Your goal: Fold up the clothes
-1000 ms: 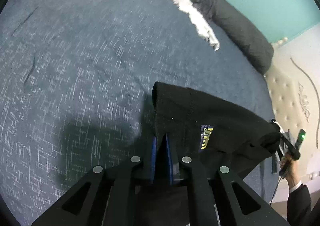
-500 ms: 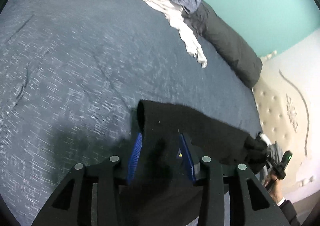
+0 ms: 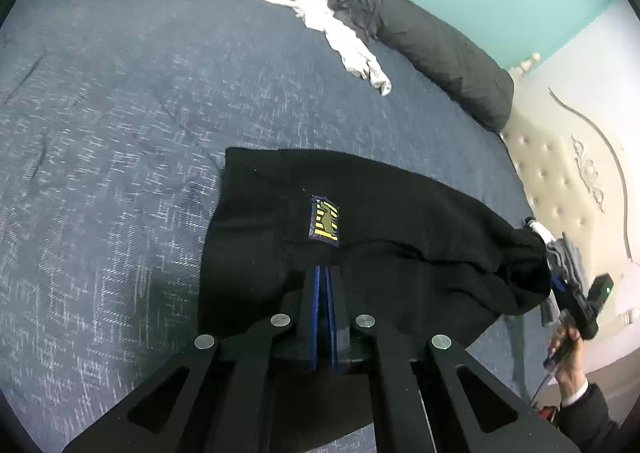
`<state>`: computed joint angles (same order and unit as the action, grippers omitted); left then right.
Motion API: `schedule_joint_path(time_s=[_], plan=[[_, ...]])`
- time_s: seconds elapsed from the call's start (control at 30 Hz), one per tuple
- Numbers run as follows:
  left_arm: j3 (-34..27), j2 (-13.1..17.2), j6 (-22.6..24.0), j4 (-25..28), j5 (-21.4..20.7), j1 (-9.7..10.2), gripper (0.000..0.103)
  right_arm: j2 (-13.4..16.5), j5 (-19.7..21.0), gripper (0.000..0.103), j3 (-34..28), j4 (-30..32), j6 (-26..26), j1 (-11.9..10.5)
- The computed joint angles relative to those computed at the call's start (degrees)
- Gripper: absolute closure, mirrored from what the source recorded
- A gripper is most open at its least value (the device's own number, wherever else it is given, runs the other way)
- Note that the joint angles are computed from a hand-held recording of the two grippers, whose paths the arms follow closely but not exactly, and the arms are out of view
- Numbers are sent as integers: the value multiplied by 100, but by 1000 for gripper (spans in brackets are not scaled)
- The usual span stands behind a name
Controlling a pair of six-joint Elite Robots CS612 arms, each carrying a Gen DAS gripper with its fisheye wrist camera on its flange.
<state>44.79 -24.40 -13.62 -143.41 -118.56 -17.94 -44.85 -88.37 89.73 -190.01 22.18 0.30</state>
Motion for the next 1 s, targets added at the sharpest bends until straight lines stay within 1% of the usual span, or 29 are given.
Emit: schedule_joint_path(time_s=[0.1,0.13,0.2,0.27,0.33,0.4,0.47,0.5,0.6,0.7,0.77,0.87,0.93,1.0], plan=[[231,-132,-64,-93,70,21,100,-57,-36,47,126,-173,94,58],[291,-167,-88,-99,76,27,99,-75,-21,47,180,-267,207,64],[447,-252,-166,-161,102,42,97,-104,104,47,321,-569,601,52],[635,-356,-266,-228,135,63,86,-116,161,46,468,-888,1059,44],[853,-468,-344,-361,121,90,81,-117,87,43,613,-1154,1402,78],[1073,-583,-383,-460,112,116,74,-76,-10,41,714,-1329,1582,138],[1262,-686,-402,-492,153,134,58,-24,4,41,769,-1317,1757,186],[1350,-736,-411,-499,177,142,56,0,60,41,786,-1275,1881,197],[1570,-845,-526,-542,219,164,55,67,112,41,848,-1467,2172,227],[1720,-902,-606,-546,227,160,54,85,109,41,894,-1617,2285,266],[1791,-910,-700,-555,254,145,53,89,152,41,927,-1785,2251,277],[1910,-906,-1055,-636,287,129,53,85,166,41,981,-2025,2123,304],[2007,-913,-1318,-790,303,115,53,89,220,41,1061,-2269,2115,310],[2048,-912,-1424,-857,299,95,52,88,271,41,1102,-2351,2107,313]])
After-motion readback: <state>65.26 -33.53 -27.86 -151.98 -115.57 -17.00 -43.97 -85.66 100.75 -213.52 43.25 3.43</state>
